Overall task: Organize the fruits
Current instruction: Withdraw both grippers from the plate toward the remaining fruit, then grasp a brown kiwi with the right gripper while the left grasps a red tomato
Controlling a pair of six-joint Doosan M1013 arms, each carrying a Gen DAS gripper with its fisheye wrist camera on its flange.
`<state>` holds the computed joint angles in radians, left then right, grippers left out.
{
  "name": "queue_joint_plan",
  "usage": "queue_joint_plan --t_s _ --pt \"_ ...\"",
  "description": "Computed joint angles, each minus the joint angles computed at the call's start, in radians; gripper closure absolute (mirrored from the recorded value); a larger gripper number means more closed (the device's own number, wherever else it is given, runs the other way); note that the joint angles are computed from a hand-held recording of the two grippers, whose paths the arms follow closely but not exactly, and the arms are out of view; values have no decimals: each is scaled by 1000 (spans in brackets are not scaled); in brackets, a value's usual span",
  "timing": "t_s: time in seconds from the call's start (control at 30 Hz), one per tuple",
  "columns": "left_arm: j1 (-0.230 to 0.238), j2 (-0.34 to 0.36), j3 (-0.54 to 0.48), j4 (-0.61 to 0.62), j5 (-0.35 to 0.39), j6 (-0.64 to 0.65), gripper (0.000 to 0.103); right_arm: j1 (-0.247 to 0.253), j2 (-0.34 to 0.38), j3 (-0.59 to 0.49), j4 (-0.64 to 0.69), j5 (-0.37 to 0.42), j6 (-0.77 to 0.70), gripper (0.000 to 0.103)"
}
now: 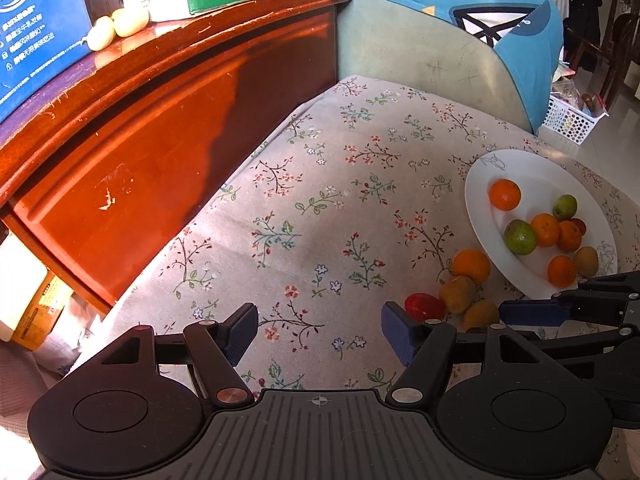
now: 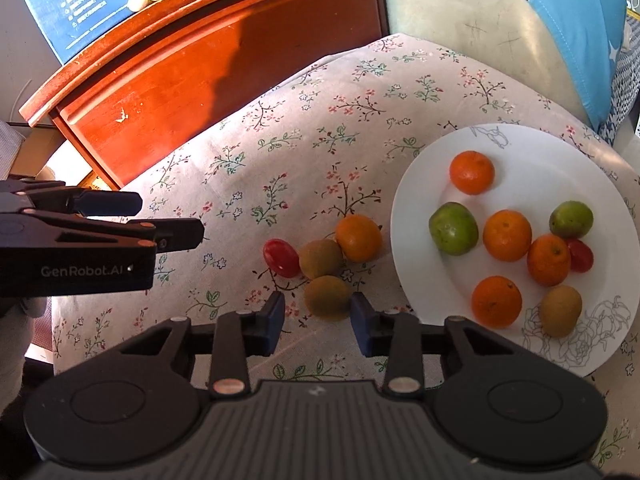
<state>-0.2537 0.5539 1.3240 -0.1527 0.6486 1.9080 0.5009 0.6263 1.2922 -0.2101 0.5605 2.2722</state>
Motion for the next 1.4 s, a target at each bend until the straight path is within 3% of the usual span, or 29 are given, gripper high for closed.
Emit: queue_joint_plan --t_s 0.13,0.53,0.7,0.93,1.1,1.4 --pt "-2 1 6 -11 2 25 34 -3 4 -3 -7 6 15 75" --pt "-10 1 29 -64 -20 144 35 -8 3 8 9 -23 15 75" --pt "-4 2 34 -131 -20 215 35 -12 -3 5 38 4 -8 76" --pt "-10 2 47 -219 -26 343 37 -17 -39 45 52 -5 -12 76" --pt "-21 11 47 -222 -39 362 37 -17 -55 67 61 -9 -20 76" --pt "-29 30 42 -234 -35 409 51 -18 -63 79 62 -4 -4 75"
